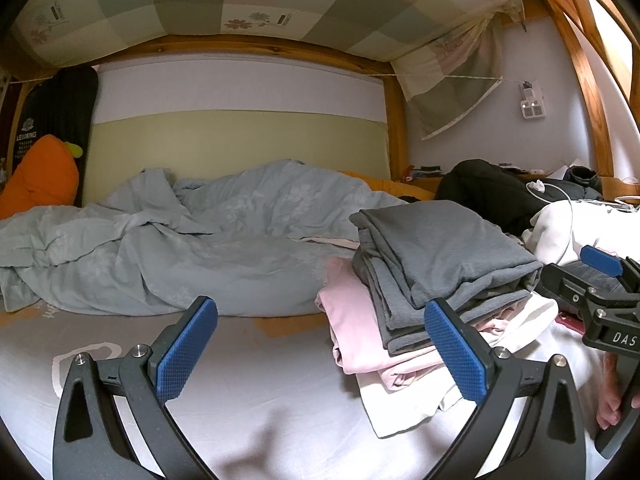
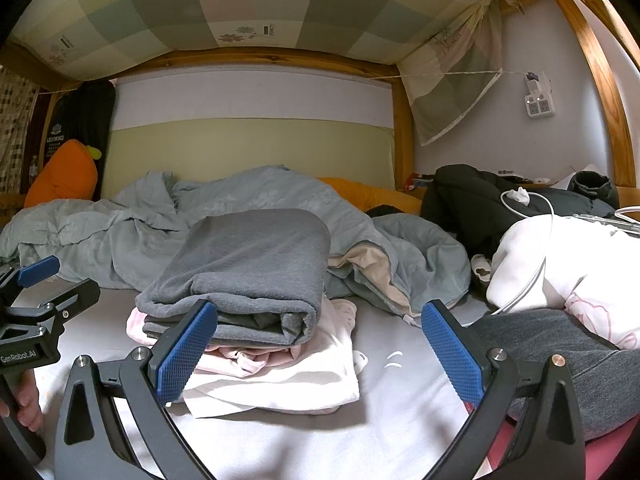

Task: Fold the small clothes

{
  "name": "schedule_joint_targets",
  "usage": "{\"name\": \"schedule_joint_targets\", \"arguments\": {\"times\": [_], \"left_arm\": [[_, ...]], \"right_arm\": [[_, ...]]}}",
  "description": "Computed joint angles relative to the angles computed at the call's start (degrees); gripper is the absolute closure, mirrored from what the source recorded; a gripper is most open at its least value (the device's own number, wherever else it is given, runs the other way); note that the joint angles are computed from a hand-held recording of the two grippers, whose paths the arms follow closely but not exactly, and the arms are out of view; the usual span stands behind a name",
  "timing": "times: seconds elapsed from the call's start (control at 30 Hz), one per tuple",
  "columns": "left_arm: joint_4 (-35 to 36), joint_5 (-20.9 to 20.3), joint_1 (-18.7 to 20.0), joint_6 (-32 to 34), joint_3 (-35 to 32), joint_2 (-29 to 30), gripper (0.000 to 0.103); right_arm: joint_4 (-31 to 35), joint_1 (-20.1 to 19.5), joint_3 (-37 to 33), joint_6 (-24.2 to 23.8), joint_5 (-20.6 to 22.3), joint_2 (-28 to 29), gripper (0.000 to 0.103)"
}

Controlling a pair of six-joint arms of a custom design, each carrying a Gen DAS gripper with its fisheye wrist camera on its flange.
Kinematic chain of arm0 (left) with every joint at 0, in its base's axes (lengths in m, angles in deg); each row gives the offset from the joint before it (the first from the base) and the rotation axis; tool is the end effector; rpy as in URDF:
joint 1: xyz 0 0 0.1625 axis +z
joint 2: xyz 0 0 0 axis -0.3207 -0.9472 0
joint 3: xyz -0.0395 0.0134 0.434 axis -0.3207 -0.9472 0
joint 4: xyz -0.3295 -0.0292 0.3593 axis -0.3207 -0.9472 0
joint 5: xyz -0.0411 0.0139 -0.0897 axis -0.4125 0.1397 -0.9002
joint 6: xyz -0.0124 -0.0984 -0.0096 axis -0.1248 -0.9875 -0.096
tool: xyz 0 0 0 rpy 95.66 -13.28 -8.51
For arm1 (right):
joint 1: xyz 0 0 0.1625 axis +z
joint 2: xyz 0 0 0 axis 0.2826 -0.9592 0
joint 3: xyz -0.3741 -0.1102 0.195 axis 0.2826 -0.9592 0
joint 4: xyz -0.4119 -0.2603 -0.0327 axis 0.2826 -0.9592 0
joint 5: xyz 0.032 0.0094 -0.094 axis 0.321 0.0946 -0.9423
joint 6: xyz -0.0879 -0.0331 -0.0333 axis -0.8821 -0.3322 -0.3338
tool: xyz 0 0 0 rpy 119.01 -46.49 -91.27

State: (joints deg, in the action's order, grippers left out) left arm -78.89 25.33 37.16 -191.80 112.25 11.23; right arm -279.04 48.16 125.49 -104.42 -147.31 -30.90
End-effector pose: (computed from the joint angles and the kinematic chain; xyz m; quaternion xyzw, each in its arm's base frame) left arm -0.1609 -0.2968 0.0280 0.2420 0.6903 -0.6137 0.2971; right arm 0.0457 -0.3259 0.1391 0.3454 -0.7035 0.5759 0.2326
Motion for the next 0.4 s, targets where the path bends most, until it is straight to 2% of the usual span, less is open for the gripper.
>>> {"name": "schedule_joint_targets", "arguments": {"times": [0.2, 0.3, 0.4], "left_arm": [[0.8, -0.3, -0.4, 0.0, -0.5, 0.9, 0.0], [5.0, 1.6, -0.5, -3.4, -1.0, 1.3, 0.0], [4.8, 1.7, -0.7, -3.2, -0.9, 1.2, 0.0]], "right_arm": [[-0.2, 0.0, 0.0, 0.0, 0.0, 0.1, 0.001], [-0.3, -0.1, 0.1, 0.0, 0.1, 0.1, 0.001], [-0.3, -0.1, 0.1, 0.0, 0.0, 0.1, 0.001]]}}
